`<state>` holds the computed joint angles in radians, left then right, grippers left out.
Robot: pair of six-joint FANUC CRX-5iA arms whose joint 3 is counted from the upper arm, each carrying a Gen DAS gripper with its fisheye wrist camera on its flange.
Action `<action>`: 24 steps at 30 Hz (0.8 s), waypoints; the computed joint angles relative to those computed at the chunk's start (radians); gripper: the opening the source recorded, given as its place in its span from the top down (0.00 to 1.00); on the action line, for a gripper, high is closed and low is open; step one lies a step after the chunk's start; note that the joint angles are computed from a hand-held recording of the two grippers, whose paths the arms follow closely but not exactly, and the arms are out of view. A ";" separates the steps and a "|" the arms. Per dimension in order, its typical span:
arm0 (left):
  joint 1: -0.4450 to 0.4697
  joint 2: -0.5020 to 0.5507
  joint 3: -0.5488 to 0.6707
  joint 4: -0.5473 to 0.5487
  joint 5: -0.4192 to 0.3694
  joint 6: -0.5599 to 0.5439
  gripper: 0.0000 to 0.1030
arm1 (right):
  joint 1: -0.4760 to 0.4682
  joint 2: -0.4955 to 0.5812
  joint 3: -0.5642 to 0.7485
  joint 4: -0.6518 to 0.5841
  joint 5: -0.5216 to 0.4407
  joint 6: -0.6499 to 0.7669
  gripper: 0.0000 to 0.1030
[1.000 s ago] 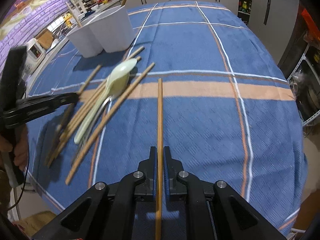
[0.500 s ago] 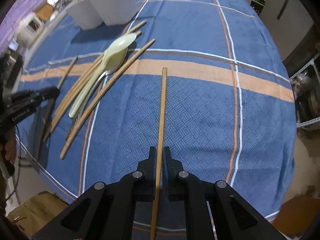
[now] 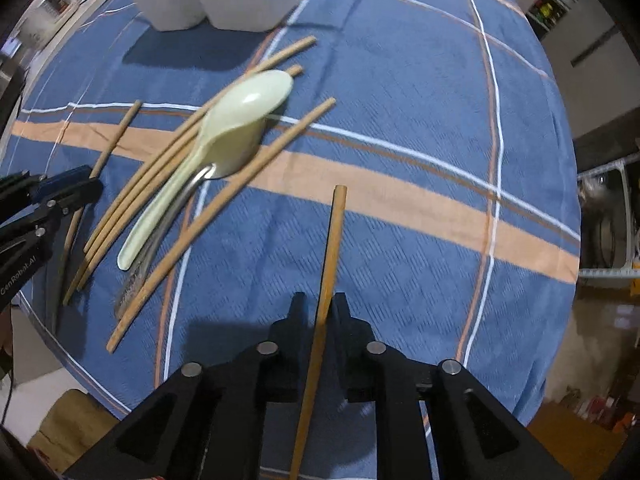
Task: Organize utensils
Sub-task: 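Lift both held chopsticks and carry them over the white holder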
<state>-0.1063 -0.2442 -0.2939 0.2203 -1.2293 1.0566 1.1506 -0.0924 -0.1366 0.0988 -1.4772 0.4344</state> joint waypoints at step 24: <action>0.262 -0.363 -0.194 0.329 0.077 -0.112 0.94 | 0.416 -0.331 -0.404 0.676 0.188 -0.764 0.94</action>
<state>0.1559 -0.6070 -0.4874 0.5496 -1.1526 0.9442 1.5663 -0.4232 -0.5407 0.7750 -1.2893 -0.3297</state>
